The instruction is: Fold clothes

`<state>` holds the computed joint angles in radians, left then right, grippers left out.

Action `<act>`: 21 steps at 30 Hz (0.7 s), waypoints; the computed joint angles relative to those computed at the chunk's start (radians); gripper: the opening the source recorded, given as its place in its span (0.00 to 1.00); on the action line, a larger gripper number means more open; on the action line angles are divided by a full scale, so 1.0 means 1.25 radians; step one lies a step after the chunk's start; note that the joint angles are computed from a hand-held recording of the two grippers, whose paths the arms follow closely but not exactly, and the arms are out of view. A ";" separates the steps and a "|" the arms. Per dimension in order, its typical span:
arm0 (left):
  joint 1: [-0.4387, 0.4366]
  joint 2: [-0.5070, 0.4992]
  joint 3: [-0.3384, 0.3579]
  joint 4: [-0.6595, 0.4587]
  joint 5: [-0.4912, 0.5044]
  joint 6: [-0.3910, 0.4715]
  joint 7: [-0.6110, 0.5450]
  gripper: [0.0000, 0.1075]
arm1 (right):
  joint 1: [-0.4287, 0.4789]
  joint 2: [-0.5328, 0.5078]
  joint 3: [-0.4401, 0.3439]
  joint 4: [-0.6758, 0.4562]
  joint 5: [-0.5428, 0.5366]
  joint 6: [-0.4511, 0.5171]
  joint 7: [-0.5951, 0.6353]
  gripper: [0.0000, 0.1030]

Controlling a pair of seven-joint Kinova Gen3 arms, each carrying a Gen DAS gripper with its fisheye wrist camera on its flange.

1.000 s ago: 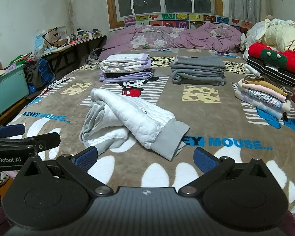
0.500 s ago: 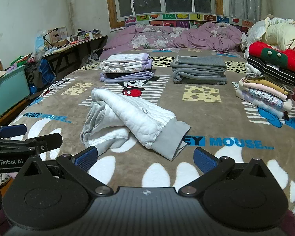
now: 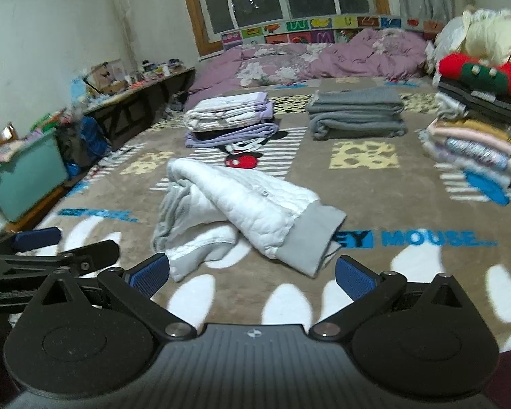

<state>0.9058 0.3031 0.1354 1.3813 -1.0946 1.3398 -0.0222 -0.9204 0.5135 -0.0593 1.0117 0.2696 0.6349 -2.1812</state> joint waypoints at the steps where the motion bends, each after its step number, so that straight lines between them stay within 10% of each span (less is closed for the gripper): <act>1: -0.005 -0.006 -0.001 0.013 -0.003 -0.018 0.001 0.96 | 0.012 0.002 -0.010 0.002 -0.013 -0.006 0.006 1.00; 21: -0.064 0.079 -0.045 -0.029 -0.006 -0.181 -0.425 0.96 | 0.164 0.070 -0.088 0.125 -0.198 -0.270 0.157 1.00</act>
